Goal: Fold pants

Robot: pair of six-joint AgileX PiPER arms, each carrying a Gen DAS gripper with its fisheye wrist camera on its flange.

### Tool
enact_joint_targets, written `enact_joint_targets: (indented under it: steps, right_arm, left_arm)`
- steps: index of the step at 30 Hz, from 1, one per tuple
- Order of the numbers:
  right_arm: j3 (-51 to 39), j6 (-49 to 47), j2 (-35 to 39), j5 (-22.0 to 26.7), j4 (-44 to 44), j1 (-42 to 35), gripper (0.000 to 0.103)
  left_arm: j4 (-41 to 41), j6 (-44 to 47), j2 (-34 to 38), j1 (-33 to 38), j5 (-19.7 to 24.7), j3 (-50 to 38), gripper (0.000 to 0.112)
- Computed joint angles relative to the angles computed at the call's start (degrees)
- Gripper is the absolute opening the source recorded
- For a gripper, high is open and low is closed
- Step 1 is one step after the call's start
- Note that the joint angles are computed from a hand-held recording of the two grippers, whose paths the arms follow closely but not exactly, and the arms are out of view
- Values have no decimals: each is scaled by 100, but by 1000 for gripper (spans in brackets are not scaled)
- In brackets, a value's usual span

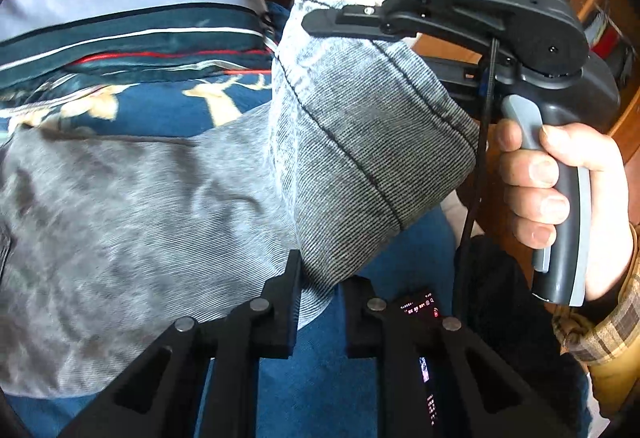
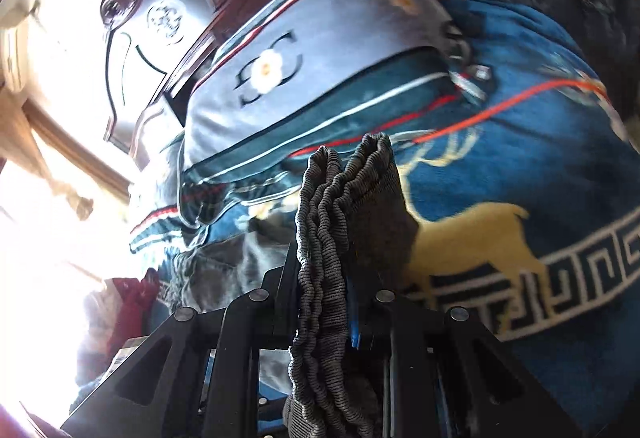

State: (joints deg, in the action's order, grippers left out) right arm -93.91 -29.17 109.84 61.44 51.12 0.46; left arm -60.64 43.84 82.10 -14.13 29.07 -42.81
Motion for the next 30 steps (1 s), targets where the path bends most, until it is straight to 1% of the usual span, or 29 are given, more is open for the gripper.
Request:
enact_joint_targets:
  steps: [4, 7, 9, 12, 13, 14, 15, 16, 17, 18, 19, 20, 23, 25, 26, 28, 30]
  right_arm:
    - [-297, 334, 33, -24, -274, 469, 17]
    - [-562, 661, 126, -74, -626, 905, 17]
    - [-800, 934, 251, -94, -926, 1246, 17]
    - [-1235, 1389, 548, -65, -1454, 1719, 17]
    - [-1411, 1572, 672, -53, -1718, 1891, 17]
    - [-1562, 1746, 788, -55, -1995, 2065, 20]
    - [-1792, 1991, 997, -29, -2355, 2297, 23]
    - [-1935, 2113, 1125, 58, -2487, 2398, 27]
    - [-2196, 2273, 1378, 259, -2540, 2501, 40]
    - [-2407, 2405, 1618, 439, -2468, 2569, 44]
    - [-2507, 2467, 1764, 530, -2373, 2601, 50]
    - [-2517, 2470, 1895, 587, -2175, 2616, 52]
    - [-2032, 2353, 1754, 311, -1816, 2557, 52]
    - [-1501, 2177, 1430, 72, -1597, 2404, 52]
    - [-1148, 2025, 1193, -62, -1491, 2280, 53]
    - [-716, 1886, 839, -219, -1478, 2149, 55]
    - [-60, 1706, 350, -518, -1574, 1971, 56]
  left_arm:
    - [-489, 564, -304, 568, 322, 339, 17]
    - [-858, 990, -440, 1130, 707, 603, 17]
    - [-1002, 1235, -379, 1586, 1024, 727, 17]
    - [-961, 1377, -197, 2336, 1517, 874, 18]
    - [-934, 1429, -148, 2561, 1635, 922, 23]
    - [-876, 1417, -192, 2721, 1663, 1032, 31]
    - [-794, 1409, -151, 2959, 1707, 1074, 35]
    - [-743, 1425, -106, 3146, 1756, 1100, 44]
    - [-706, 1436, -90, 3348, 1783, 1145, 52]
    - [-686, 1473, -93, 3592, 1837, 1202, 55]
    - [-694, 1531, -66, 3844, 1927, 1244, 56]
    - [-691, 1551, -37, 4075, 2021, 1269, 56]
    - [-808, 1611, 88, 4519, 2238, 1265, 56]
    - [-875, 1611, 104, 4585, 2231, 1234, 56]
    - [-899, 1610, 108, 4556, 2208, 1210, 56]
    - [-875, 1560, 201, 4471, 2172, 1102, 56]
    - [-822, 1344, 291, 4200, 1973, 915, 56]
